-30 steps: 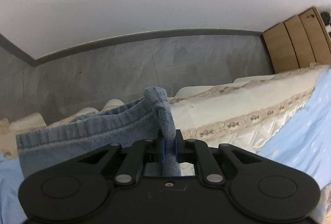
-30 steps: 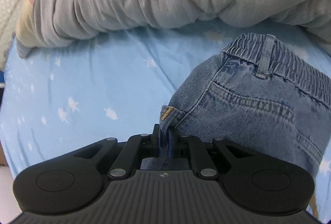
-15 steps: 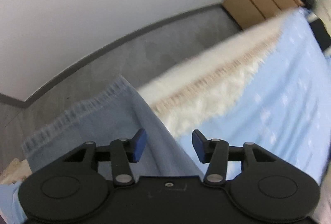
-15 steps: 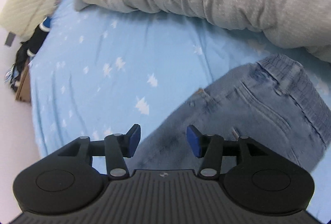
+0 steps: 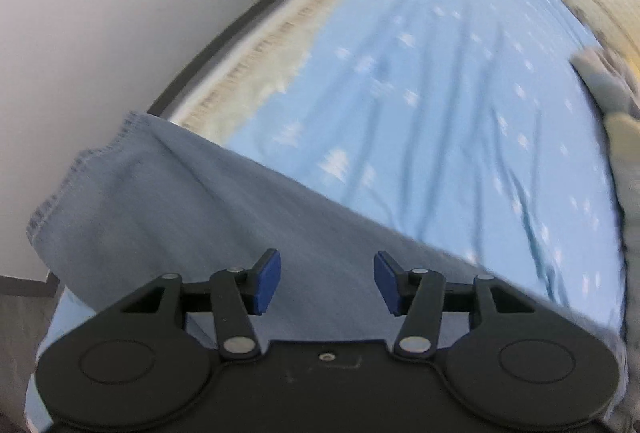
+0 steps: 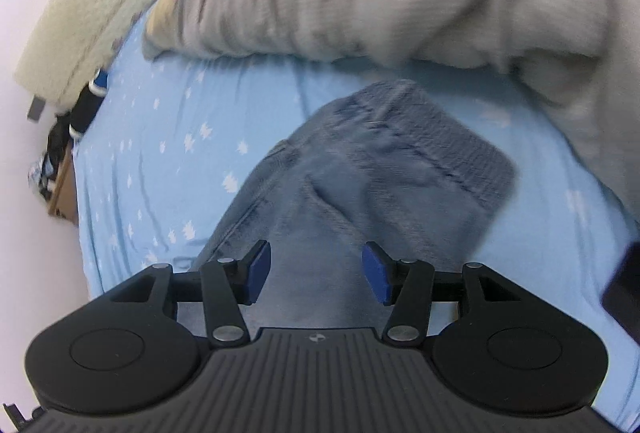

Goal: Fold clothes

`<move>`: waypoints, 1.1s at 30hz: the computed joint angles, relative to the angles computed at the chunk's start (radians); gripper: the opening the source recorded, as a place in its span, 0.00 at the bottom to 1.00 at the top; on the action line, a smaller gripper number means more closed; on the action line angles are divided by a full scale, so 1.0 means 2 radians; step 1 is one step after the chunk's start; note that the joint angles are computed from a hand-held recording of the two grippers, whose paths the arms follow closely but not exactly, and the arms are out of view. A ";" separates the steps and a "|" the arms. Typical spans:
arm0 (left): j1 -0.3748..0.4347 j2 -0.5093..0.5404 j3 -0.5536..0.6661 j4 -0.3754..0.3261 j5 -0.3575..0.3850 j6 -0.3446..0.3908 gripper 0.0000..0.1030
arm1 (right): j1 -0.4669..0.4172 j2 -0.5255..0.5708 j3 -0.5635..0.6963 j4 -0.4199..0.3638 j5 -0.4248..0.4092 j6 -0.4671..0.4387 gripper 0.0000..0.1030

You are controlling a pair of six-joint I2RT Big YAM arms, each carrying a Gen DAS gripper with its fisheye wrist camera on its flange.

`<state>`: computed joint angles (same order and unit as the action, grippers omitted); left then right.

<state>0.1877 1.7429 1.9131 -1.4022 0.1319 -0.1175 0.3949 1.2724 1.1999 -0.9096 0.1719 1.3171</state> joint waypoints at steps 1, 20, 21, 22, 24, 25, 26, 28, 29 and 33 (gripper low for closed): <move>-0.009 -0.011 -0.009 0.001 -0.003 0.005 0.47 | 0.000 -0.011 -0.012 0.001 0.003 0.007 0.52; -0.165 -0.125 -0.056 -0.051 -0.101 -0.038 0.50 | -0.077 -0.063 -0.188 0.174 -0.069 0.100 0.63; -0.170 -0.125 -0.054 -0.055 -0.104 -0.041 0.50 | -0.080 -0.060 -0.190 0.178 -0.071 0.102 0.64; -0.174 -0.126 -0.052 -0.058 -0.106 -0.043 0.50 | -0.083 -0.058 -0.193 0.187 -0.072 0.104 0.65; -0.182 -0.125 -0.050 -0.062 -0.112 -0.048 0.50 | -0.088 -0.056 -0.200 0.207 -0.073 0.111 0.69; -0.186 -0.125 -0.048 -0.064 -0.115 -0.051 0.51 | -0.090 -0.054 -0.202 0.216 -0.073 0.116 0.72; -0.189 -0.125 -0.047 -0.066 -0.118 -0.054 0.51 | -0.092 -0.052 -0.204 0.225 -0.073 0.121 0.77; -0.193 -0.125 -0.047 -0.069 -0.120 -0.057 0.51 | -0.093 -0.046 -0.208 0.239 -0.073 0.128 0.78; -0.194 -0.125 -0.048 -0.070 -0.121 -0.057 0.51 | -0.094 -0.042 -0.209 0.246 -0.074 0.129 0.78; -0.194 -0.129 -0.054 -0.076 -0.126 -0.058 0.51 | -0.092 -0.023 -0.205 0.255 -0.075 0.128 0.78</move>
<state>-0.2005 1.4855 1.8057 -1.5539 -0.1211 -0.2344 0.2100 1.2265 0.7905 -0.3987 0.0219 1.5740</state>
